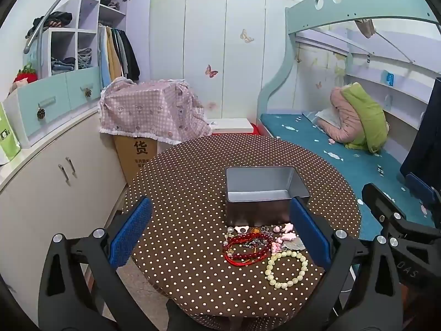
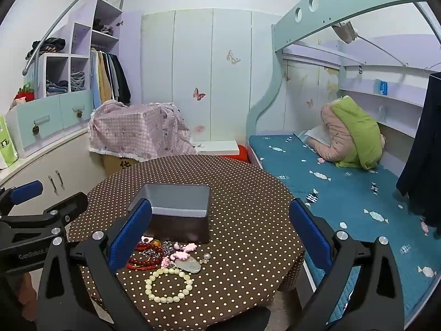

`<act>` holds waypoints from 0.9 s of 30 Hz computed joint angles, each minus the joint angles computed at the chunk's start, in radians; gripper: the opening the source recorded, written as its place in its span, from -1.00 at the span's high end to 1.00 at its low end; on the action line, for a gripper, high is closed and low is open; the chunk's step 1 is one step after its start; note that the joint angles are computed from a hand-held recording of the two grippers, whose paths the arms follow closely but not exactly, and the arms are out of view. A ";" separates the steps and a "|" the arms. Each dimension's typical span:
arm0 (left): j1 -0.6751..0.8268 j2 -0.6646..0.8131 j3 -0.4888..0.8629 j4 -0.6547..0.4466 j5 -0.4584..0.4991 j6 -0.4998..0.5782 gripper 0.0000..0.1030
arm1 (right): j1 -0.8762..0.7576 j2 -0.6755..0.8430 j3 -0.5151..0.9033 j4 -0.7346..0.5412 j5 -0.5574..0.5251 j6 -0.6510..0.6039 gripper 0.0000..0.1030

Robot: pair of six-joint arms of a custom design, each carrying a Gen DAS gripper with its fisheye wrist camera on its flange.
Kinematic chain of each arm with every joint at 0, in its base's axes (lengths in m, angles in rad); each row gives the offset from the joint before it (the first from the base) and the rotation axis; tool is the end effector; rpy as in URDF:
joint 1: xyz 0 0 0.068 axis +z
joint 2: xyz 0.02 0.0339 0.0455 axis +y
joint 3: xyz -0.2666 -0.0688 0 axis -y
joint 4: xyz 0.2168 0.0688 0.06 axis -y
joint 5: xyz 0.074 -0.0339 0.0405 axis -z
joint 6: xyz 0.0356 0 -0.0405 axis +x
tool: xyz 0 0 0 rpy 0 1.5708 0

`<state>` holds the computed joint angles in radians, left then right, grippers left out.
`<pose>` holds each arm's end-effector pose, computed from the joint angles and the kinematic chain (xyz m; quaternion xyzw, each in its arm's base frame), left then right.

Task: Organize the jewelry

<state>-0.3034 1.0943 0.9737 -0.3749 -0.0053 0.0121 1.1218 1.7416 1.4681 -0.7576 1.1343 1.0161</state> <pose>0.2067 -0.0645 0.3318 0.1336 0.8485 -0.0721 0.5070 0.1749 0.2887 0.2990 0.1001 0.8193 -0.0520 0.5621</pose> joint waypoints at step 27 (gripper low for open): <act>-0.015 0.005 -0.005 0.016 -0.011 -0.011 -0.91 | -0.007 -0.004 -0.027 0.001 -0.015 0.039 -0.86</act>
<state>-0.3181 1.0994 0.9690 -0.3587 -0.0159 0.0014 1.1147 1.7375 1.4413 -0.7569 1.1189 1.0555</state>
